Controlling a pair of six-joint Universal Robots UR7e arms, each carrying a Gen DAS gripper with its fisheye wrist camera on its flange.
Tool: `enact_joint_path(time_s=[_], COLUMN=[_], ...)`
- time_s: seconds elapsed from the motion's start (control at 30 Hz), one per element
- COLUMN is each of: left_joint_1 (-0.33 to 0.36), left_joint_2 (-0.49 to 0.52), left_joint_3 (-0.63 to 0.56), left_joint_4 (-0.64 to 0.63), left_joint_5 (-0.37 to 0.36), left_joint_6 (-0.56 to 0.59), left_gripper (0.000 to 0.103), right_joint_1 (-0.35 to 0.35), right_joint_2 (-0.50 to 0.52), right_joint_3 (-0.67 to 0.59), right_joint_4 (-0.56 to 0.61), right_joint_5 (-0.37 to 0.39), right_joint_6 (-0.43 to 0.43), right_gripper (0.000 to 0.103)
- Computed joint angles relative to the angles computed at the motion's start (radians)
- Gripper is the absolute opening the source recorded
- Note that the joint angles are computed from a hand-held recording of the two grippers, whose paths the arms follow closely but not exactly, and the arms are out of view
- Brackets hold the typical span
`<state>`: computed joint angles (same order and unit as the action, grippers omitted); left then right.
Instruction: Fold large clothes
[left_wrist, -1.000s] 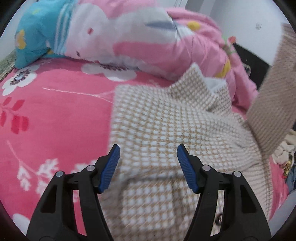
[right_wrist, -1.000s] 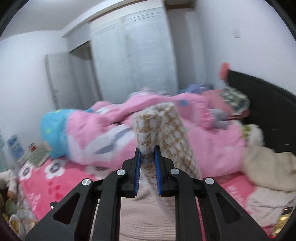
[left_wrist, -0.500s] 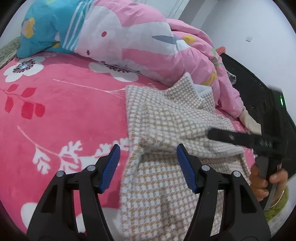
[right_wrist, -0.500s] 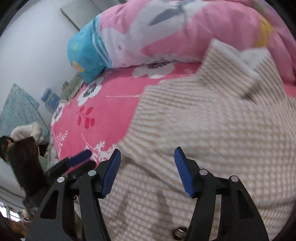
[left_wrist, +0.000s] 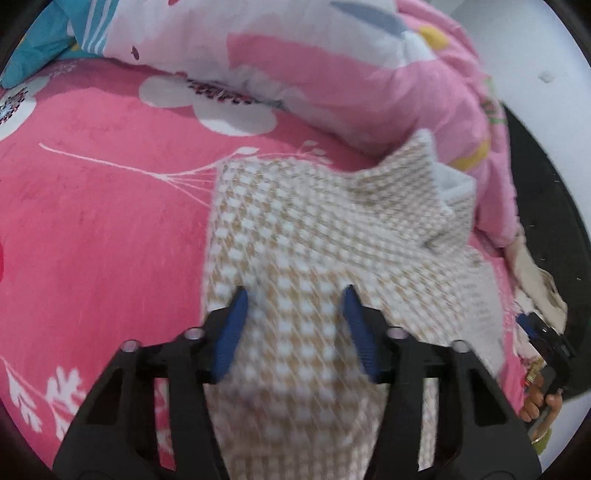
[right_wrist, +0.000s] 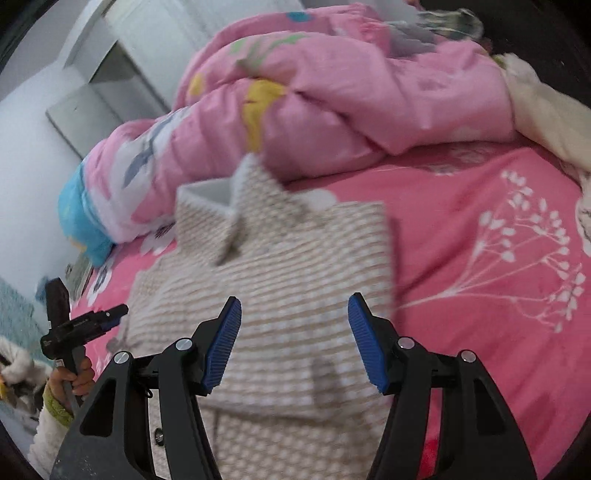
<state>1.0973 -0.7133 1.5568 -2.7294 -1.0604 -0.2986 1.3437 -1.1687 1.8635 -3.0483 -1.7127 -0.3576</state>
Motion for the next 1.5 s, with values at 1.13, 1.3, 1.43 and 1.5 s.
enact_joint_path(time_s=[1.13,1.3,1.43,1.5], left_joint_1=[0.012,0.004,-0.054,-0.071], left_joint_2=[0.019,-0.016,-0.046,-0.048], left_joint_3=[-0.016,0.042,0.109,0.116], left_joint_4=[-0.059,-0.164,-0.323,-0.306], left_joint_5=[0.067,0.076,0.125,0.089], left_joint_6=[0.089,0.096,0.236,0.271], left_gripper=[0.009,0.014,0.015,0.022], right_joint_1=[-0.034,0.001,0.045,0.067], right_joint_2=[0.051,0.073,0.061,0.073], right_joint_3=[-0.05,-0.064,0.006,0.034], right_joint_4=[0.014,-0.038,-0.145,-0.174], right_joint_5=[-0.028,-0.109,-0.096,-0.113], right_joint_6=[-0.014,-0.05,-0.191,-0.28], right_gripper=[0.059,0.059,0.059,0.059])
